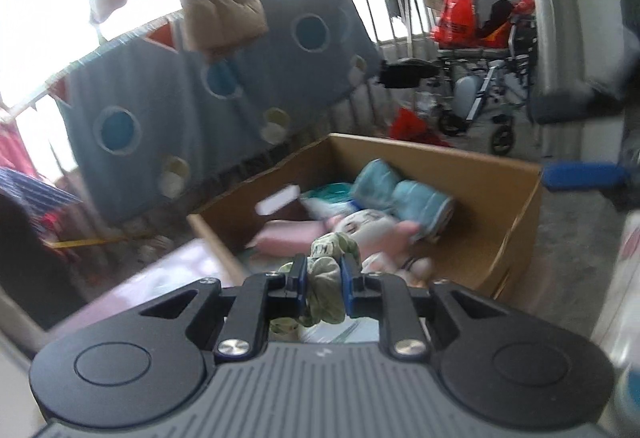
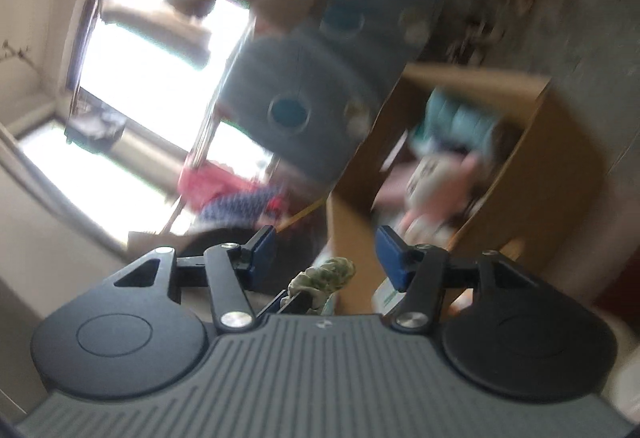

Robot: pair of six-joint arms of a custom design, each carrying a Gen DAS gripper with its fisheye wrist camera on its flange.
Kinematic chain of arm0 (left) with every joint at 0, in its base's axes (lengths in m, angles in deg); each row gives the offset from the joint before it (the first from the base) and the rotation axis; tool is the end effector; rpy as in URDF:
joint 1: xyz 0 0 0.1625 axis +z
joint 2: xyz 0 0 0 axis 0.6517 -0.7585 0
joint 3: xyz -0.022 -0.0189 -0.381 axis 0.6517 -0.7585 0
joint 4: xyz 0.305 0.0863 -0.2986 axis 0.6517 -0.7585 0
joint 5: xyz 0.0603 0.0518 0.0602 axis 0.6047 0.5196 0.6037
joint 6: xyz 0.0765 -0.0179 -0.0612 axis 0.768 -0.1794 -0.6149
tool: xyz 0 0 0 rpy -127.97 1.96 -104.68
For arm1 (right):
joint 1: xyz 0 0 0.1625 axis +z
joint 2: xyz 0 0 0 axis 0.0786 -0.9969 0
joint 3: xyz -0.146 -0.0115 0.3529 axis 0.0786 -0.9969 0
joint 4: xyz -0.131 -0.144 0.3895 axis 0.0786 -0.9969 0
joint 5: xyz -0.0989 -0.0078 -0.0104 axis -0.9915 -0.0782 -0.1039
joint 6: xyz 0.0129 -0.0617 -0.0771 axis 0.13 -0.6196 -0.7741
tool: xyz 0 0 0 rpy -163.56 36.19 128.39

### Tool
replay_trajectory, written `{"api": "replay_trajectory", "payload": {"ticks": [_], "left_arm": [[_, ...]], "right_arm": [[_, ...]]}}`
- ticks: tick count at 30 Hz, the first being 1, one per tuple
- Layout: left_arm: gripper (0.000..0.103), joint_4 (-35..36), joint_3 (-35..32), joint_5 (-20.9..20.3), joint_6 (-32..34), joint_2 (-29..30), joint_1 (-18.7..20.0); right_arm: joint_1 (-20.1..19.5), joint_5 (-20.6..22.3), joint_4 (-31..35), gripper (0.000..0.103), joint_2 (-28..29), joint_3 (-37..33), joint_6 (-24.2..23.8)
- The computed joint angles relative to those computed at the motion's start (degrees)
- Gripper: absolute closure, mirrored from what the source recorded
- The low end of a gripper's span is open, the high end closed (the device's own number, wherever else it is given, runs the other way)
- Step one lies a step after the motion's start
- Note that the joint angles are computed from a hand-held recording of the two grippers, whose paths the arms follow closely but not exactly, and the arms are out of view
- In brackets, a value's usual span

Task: Organize soft objects
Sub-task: 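Carry the green scrunchie with the left gripper and release it into the box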

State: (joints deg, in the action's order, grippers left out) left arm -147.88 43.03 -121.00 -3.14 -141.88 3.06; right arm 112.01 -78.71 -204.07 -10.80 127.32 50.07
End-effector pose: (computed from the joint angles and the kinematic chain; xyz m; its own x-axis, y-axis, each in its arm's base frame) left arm -0.3798 -0.5936 0.2095 -0.1967 0.8201 -0.5374 0.9747 0.1042 -0.1977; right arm 0.2645 -0.3745 0.3232 -0.9363 0.2547 -0.2416 0.2619 0.0486 -0.9639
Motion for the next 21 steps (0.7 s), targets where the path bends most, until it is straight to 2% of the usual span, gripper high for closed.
{"api": "replay_trajectory", "payload": {"ticks": [2,6,9,11,13,16,20,21], "left_arm": [[0.085,6.39,-5.00,-1.61,-4.21,3.34,-0.57],[0.085,18.88,-15.02,-3.70,-13.12,11.07,-2.06],[0.085,29.13,-24.04,-1.41,-21.41,18.62,-2.99],[0.085,35.66,-30.09,-2.66,-26.98,23.19,-2.83],[0.084,39.07,-34.12,-4.20,-30.73,26.59,-2.47],[0.084,39.73,-36.76,-6.07,-34.44,29.38,-1.94],[0.083,41.57,-39.41,-11.18,-38.01,31.61,-0.79],[0.080,42.25,-39.68,-12.49,-37.93,31.71,-0.54]], "right_arm": [[-0.43,-1.06,-2.25,0.042,-2.18,2.10,-0.42],[-2.32,-2.11,-4.01,0.042,-5.35,5.17,1.17],[-4.79,-1.14,-4.81,0.042,-5.78,6.31,2.90],[-6.03,-0.94,-5.41,0.042,-6.31,7.17,3.36],[-6.41,-1.69,-5.91,0.042,-6.75,7.94,3.75],[-7.04,-2.22,-6.61,0.042,-5.91,7.82,4.83],[-7.38,-2.79,-6.67,0.042,-6.13,8.36,5.60],[-7.50,-2.66,-6.67,0.042,-6.21,8.54,5.95]]}}
